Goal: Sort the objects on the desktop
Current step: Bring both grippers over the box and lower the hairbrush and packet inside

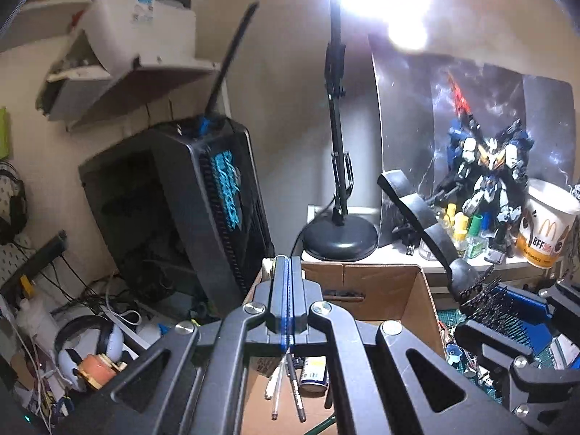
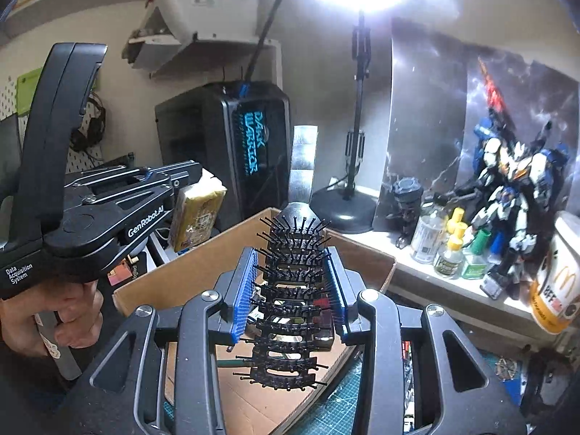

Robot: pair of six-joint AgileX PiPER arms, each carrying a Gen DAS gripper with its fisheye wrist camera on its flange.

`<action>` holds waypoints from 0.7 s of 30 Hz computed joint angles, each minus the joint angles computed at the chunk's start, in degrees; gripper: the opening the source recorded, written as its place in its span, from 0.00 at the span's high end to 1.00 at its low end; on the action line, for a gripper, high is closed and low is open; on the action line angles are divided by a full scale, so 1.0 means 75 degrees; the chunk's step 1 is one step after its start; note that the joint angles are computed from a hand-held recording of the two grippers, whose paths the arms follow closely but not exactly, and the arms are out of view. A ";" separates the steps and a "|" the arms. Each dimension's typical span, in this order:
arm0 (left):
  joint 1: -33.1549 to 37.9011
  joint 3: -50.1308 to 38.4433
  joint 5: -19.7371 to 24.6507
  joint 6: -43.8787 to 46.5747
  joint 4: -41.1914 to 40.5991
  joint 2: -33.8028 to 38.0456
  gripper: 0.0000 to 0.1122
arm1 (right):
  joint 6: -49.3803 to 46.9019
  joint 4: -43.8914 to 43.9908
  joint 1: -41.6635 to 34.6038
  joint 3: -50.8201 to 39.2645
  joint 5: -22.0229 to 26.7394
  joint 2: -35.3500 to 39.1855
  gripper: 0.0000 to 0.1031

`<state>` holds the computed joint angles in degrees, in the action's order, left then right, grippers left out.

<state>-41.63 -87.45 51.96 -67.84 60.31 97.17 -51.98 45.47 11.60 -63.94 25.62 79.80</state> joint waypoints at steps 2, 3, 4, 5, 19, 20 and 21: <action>0.0263 -0.0429 -0.0152 0.0524 -0.0462 0.0386 1.00 | 0.0186 -0.0196 -0.0007 -0.0269 0.0058 0.0355 0.66; 0.0391 -0.0642 -0.0222 0.0825 -0.0727 0.0570 1.00 | 0.0294 -0.0305 -0.0011 -0.0426 0.0102 0.0553 0.66; 0.0532 -0.0837 -0.0310 0.1127 -0.1024 0.0736 1.00 | 0.0465 -0.0491 -0.0009 -0.0604 0.0163 0.0756 0.66; 0.0689 -0.1049 -0.0388 0.1482 -0.1387 0.0911 1.00 | 0.0621 -0.0665 -0.0013 -0.0808 0.0248 0.0974 0.66; 0.2264 -0.5009 0.1364 0.5475 -0.5532 0.4191 1.00 | 0.3017 -0.3094 0.0080 -0.4262 0.2153 0.4433 0.66; 0.2375 -0.5239 0.1533 0.5705 -0.5845 0.4402 1.00 | 0.3114 -0.3152 0.0065 -0.4428 0.2300 0.4603 0.66; 0.2453 -0.5491 0.1734 0.5911 -0.6055 0.4618 1.00 | 0.3214 -0.3216 0.0049 -0.4605 0.2450 0.4780 0.66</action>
